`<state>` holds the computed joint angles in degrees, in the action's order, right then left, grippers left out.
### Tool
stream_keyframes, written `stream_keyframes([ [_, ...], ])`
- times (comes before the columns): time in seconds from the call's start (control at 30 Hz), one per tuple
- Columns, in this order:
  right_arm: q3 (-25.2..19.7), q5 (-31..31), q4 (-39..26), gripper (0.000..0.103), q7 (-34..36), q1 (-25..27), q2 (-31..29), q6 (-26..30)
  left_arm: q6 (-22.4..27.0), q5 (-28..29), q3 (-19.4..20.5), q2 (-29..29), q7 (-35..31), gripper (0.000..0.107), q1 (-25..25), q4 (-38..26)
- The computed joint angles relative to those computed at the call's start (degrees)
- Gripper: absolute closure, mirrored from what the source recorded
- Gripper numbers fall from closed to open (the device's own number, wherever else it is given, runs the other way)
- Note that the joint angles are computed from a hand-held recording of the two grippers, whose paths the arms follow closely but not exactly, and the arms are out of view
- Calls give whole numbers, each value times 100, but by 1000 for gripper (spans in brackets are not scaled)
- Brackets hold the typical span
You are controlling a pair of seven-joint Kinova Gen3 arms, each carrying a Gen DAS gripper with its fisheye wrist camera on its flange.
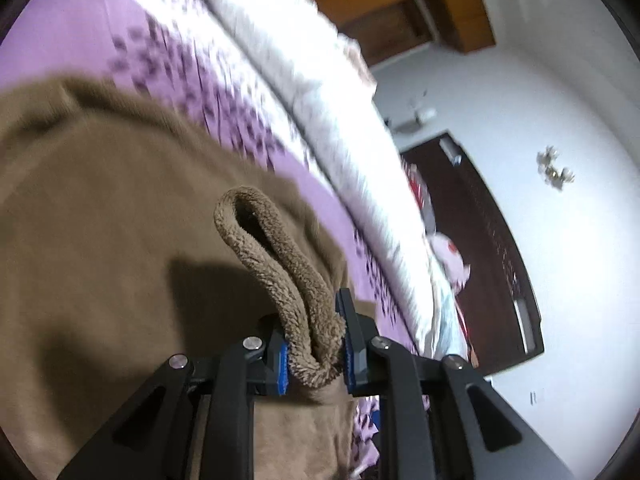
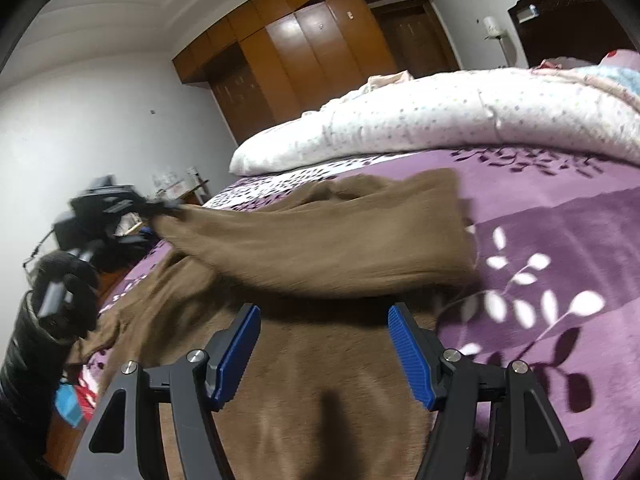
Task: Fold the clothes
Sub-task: 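Fold the held fleece edge over onto the fleece with the right gripper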
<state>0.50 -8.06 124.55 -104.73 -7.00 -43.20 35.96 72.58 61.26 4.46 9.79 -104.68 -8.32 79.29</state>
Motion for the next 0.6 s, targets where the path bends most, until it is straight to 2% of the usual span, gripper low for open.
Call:
stream_keyframes([
  [0.23,-140,192,-216,35,-74,278,161,144,-26,-562,-437,-440,-397,85,-356,428],
  [0.47,-589,478,-854,35,-118,415,784,346,5,-870,-581,-367,-608,85,-483,985],
  [0.57,-1023,786,-1298,35,-87,462,1329,542,-323,-1246,-557,-487,-624,71,-378,1123],
  [0.6,-1197,930,-1442,35,-108,496,1522,612,-470,-1377,-567,-584,-635,61,-348,1182],
])
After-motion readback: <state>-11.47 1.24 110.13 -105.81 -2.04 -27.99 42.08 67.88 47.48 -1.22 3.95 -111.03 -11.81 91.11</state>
